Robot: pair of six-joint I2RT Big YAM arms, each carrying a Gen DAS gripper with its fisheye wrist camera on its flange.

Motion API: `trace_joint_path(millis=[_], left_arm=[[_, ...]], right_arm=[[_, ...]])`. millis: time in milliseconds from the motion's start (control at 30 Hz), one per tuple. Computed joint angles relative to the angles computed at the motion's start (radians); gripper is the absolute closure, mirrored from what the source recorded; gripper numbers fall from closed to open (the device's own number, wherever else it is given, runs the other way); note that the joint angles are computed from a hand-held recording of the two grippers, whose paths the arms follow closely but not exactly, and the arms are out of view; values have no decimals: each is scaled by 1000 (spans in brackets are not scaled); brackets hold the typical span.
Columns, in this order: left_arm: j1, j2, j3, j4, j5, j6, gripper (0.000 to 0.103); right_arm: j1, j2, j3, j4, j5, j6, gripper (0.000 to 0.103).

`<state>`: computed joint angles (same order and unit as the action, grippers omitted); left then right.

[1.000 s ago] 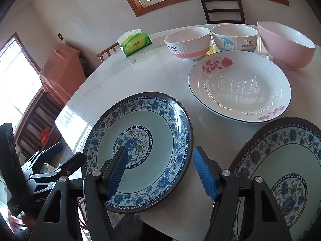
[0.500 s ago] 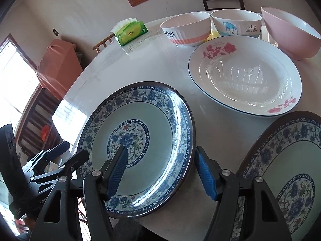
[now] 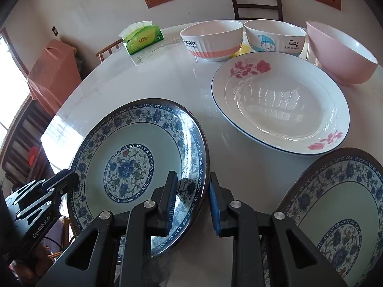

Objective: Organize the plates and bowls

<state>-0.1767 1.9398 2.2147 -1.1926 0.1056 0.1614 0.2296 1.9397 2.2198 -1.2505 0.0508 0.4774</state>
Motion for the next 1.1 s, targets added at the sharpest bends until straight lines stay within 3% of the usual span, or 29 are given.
trace_joint_path(millis=[233, 700, 867, 900, 967, 1033, 1100], left_arm=[[15, 39, 64, -31, 6, -24, 87], [67, 168, 279, -113, -9, -76, 87], [76, 162, 262, -82, -10, -96, 86], [78, 165, 265, -87, -5, -100, 85], [80, 174, 281, -111, -30, -121, 56], [86, 138, 221, -67, -39, -135, 48], [94, 98, 165, -27, -40, -140, 47]], right_arm=[[10, 22, 36, 9, 23, 26, 81], [40, 217, 355, -112, 6, 16, 81], [41, 228, 359, -101, -17, 23, 81], [43, 234, 374, -110, -13, 20, 81], [46, 231, 374, -115, -7, 13, 79], [46, 171, 277, -54, -10, 13, 77], [48, 81, 143, 40, 8, 14, 75]])
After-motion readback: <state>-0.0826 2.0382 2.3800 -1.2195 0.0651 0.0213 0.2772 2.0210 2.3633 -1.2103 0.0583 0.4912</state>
